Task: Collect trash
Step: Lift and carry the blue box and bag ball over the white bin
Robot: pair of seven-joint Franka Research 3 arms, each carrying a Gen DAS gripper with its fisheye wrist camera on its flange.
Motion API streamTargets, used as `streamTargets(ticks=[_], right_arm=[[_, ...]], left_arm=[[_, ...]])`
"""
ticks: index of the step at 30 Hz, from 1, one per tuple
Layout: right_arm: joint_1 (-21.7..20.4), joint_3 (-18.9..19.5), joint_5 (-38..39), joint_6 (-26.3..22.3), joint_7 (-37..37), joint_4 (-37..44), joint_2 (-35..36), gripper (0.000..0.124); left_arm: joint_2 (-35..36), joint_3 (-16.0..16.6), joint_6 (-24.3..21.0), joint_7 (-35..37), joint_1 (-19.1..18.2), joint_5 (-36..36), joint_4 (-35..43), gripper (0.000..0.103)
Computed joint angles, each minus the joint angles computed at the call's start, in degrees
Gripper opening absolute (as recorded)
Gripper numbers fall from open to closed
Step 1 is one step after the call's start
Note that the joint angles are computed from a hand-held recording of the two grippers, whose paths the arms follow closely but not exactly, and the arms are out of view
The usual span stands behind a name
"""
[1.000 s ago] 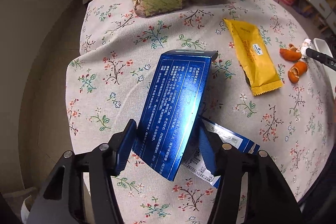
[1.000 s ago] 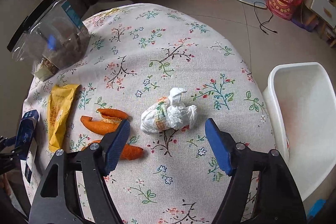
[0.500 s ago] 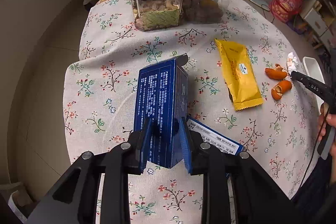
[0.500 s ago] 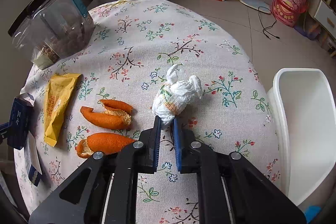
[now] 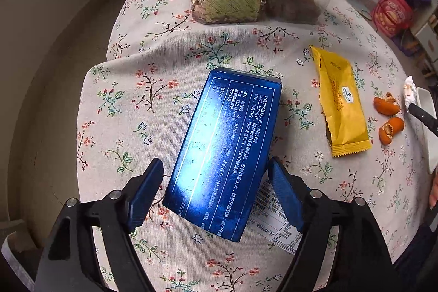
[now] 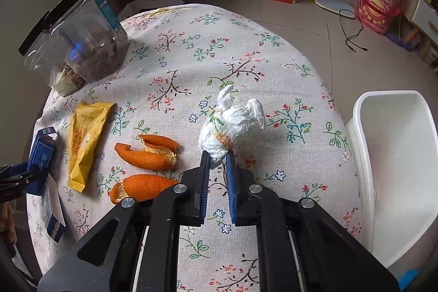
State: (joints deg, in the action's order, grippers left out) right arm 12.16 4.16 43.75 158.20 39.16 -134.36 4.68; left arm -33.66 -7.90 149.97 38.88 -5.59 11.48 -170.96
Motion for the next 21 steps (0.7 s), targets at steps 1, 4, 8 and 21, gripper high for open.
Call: streamTargets(ticks=[1, 4, 8, 21], right_arm=[[-0.33, -0.16, 0.75, -1.25, -0.06, 0.50, 0.07, 0.011], [-1.26, -0.62, 2.95, -4.37, -0.18, 1.98, 0.62, 0.012], [-1.32, -0.53, 2.96, -3.74, 0.06, 2.17, 1.19, 0.012], [-1.17, -1.06, 6.43, -5.42, -5.42, 1.07, -1.81, 0.007]], left_arm=[[1.07, -0.11, 1.05, -0.27, 0.09, 0.03, 0.09, 0.076], [2.72, 0.26, 3.16, -1.12, 0.32, -0.35, 0.13, 0.057], [2.66, -1.04, 4.00, -2.37, 1.02, 0.47, 0.38, 0.055], [-2.06, -4.15, 1.98, -7.57, -0.47, 3.14, 3.95, 0.053]])
